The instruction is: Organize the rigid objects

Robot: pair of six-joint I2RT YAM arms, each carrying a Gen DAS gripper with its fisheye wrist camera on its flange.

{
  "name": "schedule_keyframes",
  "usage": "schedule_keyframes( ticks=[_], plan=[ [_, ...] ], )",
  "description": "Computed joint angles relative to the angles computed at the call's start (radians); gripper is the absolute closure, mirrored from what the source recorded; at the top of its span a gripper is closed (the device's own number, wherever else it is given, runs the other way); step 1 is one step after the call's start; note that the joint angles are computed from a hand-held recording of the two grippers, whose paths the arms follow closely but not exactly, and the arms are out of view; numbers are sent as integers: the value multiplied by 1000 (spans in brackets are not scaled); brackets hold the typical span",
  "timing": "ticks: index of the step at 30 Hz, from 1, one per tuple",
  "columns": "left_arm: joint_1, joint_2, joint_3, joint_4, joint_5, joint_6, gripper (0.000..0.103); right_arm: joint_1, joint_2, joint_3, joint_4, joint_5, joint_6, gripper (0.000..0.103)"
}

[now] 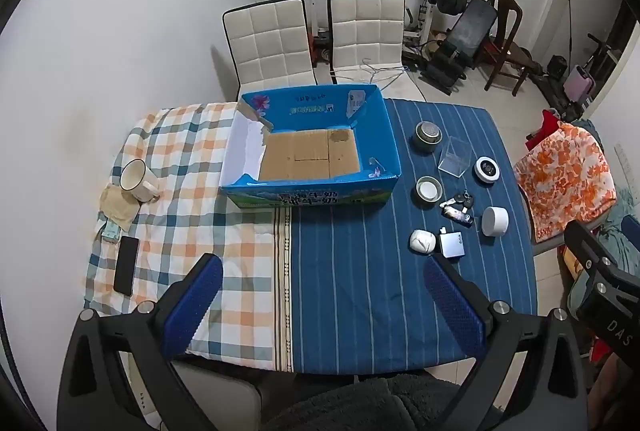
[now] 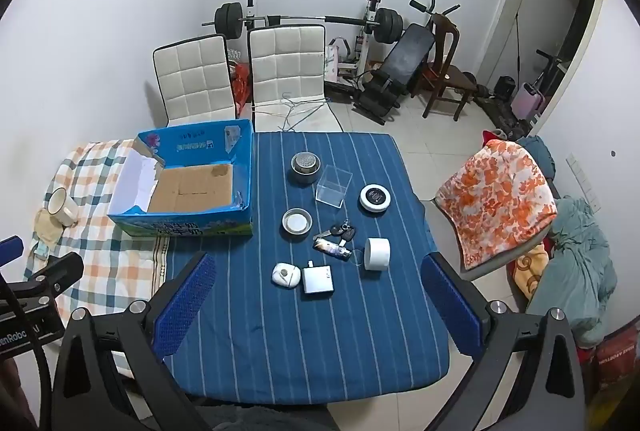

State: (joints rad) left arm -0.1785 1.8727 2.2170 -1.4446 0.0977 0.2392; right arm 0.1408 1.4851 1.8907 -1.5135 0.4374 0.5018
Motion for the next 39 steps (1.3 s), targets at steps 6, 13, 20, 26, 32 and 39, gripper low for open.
schedule_keyframes(
  ticks=[6, 13, 20, 26, 32, 39],
  plan=[
    [-1, -6, -11, 11, -4, 0, 0, -4, -9, -11, 13, -15, -3, 0],
    [-2, -7, -10, 12, -9, 0, 0, 1, -18, -12, 8, -12, -18, 0],
    [0, -3, -4, 7, -7, 2, 0, 8, -5, 3, -2, -6, -6, 0],
    [-1, -5, -8, 10, -8, 2, 0, 0, -6, -3, 7, -5, -11, 0],
    [-1, -7, -10, 12, -9, 1, 0, -3, -4, 11, 1, -1, -10, 0],
    [-1, -8, -12, 15, -9, 3, 0, -10, -5, 16, 2, -4, -14, 0]
  ],
)
